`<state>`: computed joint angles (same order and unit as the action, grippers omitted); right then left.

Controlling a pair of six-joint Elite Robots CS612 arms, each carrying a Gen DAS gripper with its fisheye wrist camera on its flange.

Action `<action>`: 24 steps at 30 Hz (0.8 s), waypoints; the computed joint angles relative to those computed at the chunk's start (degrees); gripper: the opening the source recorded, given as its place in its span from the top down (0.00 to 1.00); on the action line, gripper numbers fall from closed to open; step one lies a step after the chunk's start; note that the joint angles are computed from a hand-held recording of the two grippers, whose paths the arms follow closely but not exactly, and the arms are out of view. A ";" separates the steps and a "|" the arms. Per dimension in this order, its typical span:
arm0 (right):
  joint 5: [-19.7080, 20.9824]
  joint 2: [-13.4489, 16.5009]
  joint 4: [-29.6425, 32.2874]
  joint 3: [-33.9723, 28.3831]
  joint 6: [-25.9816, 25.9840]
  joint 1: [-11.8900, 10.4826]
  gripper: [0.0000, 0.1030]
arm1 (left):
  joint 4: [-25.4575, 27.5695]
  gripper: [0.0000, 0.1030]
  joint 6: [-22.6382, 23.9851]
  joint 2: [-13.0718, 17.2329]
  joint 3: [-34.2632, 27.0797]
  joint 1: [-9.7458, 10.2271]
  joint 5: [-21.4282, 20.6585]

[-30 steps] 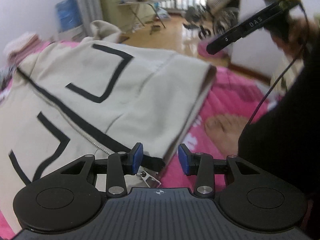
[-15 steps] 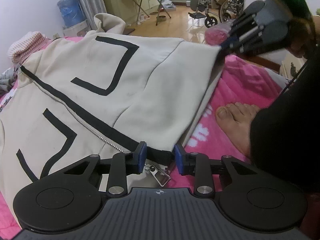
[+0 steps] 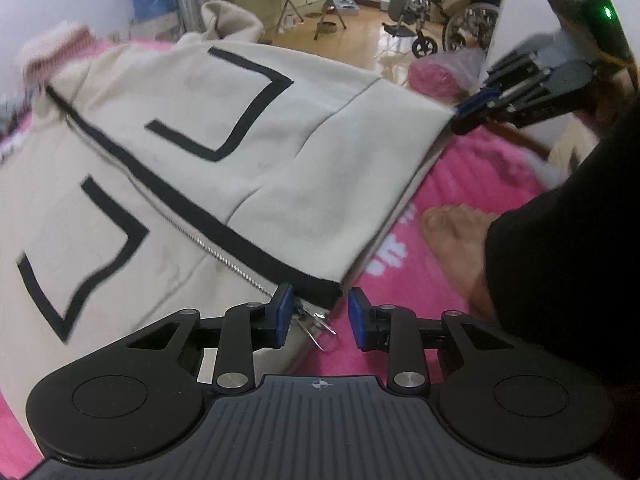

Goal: Fold clothes

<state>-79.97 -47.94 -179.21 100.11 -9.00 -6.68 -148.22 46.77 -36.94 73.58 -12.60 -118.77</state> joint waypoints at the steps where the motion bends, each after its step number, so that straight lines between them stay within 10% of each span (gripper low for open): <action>1: 2.26 -0.56 -0.21 0.52 1.23 -0.76 0.75 | 3.03 0.72 -1.48 0.15 -1.20 0.47 -1.94; 8: 16.91 2.26 -13.63 -3.47 30.59 -6.66 0.62 | 11.01 0.71 -11.39 2.71 -8.88 2.57 -12.46; 11: 20.06 6.18 -10.68 -11.67 39.54 -6.91 0.43 | 8.68 0.71 -12.12 3.55 -10.22 1.85 -10.53; 17: 17.19 15.34 1.67 -28.76 51.89 -5.70 0.38 | 3.53 0.71 -13.11 5.65 -11.17 0.65 -5.01; 22: 10.90 22.70 11.89 -42.20 50.99 -4.36 0.39 | 3.55 0.71 -15.52 7.13 -12.46 0.98 -5.46; 24: 9.96 24.41 13.69 -45.04 50.58 -4.04 0.58 | 2.46 0.71 -16.94 7.43 -12.50 1.19 -6.28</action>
<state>-70.01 -23.53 -165.52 55.08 41.58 -10.72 -145.76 29.84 -29.51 61.08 -11.41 -125.05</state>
